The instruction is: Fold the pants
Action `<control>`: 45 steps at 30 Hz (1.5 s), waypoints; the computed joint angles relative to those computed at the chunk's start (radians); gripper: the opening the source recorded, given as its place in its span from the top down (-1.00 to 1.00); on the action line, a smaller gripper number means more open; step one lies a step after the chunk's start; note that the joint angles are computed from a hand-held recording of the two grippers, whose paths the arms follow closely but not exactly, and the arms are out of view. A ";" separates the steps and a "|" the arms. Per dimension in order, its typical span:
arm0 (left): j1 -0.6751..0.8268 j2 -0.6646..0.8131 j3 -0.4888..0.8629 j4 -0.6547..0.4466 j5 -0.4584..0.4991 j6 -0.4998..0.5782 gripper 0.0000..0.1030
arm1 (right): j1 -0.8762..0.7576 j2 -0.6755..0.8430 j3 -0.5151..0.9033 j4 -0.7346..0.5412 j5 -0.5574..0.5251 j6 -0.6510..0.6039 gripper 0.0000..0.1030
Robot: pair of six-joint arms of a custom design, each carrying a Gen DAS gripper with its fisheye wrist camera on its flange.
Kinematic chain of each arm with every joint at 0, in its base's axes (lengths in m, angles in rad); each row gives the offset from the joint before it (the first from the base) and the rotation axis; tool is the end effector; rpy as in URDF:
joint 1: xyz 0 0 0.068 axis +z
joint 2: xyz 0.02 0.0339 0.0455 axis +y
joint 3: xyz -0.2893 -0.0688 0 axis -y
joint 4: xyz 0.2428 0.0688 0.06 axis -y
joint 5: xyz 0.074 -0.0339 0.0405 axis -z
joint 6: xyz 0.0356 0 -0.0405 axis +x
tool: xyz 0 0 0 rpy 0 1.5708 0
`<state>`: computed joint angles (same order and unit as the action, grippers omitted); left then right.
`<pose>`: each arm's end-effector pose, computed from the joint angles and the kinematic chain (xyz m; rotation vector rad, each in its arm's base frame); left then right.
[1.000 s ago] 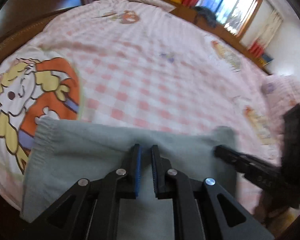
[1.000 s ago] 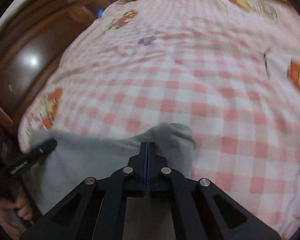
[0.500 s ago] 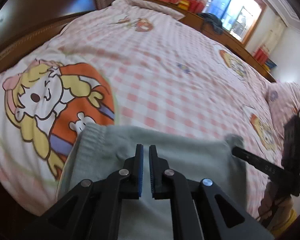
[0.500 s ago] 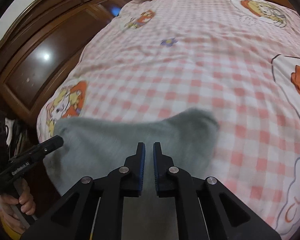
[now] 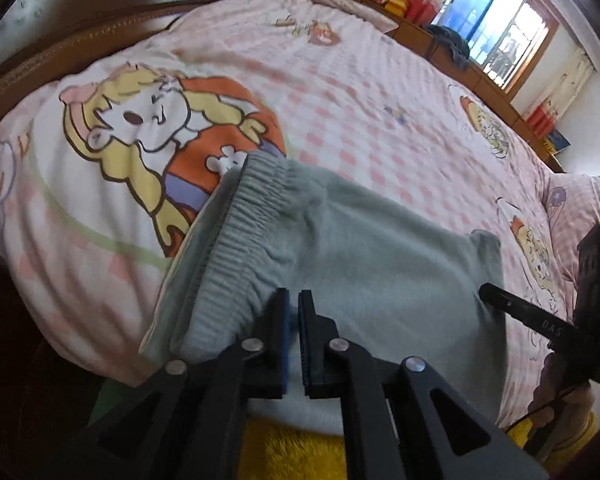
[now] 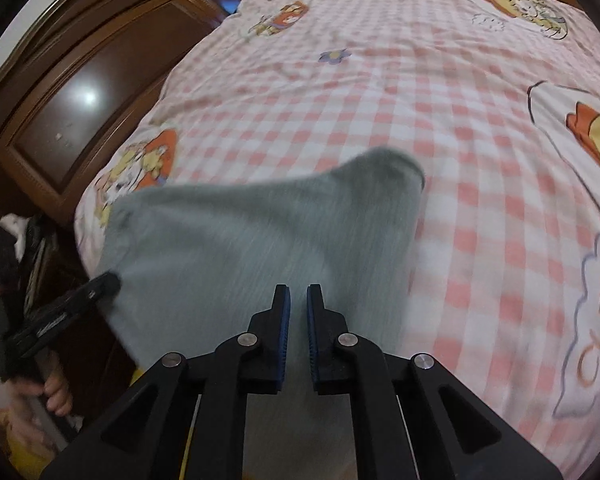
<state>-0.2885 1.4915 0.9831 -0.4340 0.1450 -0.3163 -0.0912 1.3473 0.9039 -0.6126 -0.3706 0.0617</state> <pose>0.2886 -0.0910 0.2478 0.0247 2.5520 -0.4238 0.2538 -0.0103 0.2523 0.0702 2.5864 0.4743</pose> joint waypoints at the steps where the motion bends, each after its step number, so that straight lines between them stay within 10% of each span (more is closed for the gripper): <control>1: -0.004 -0.006 -0.003 -0.004 -0.013 0.010 0.91 | 0.006 -0.014 -0.015 -0.007 0.010 -0.007 0.82; 22: -0.017 -0.066 -0.105 -0.019 -0.093 0.001 0.91 | -0.113 -0.221 -0.157 -0.171 -0.031 -0.148 0.71; 27: -0.055 -0.120 -0.092 -0.067 -0.104 -0.014 0.60 | -0.207 -0.275 -0.165 -0.183 -0.049 -0.109 -0.01; 42: -0.286 -0.040 -0.035 -0.062 -0.157 -0.089 0.32 | -0.186 -0.215 -0.214 -0.151 -0.128 -0.114 0.00; 45: -0.303 -0.003 -0.035 -0.050 -0.177 -0.097 0.32 | -0.161 -0.204 -0.217 -0.135 -0.140 -0.108 0.30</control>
<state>-0.5911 1.4882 0.9481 -0.4839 -0.0320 -0.4130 -0.2526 1.1430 0.6872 -0.7474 -0.5107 -0.0463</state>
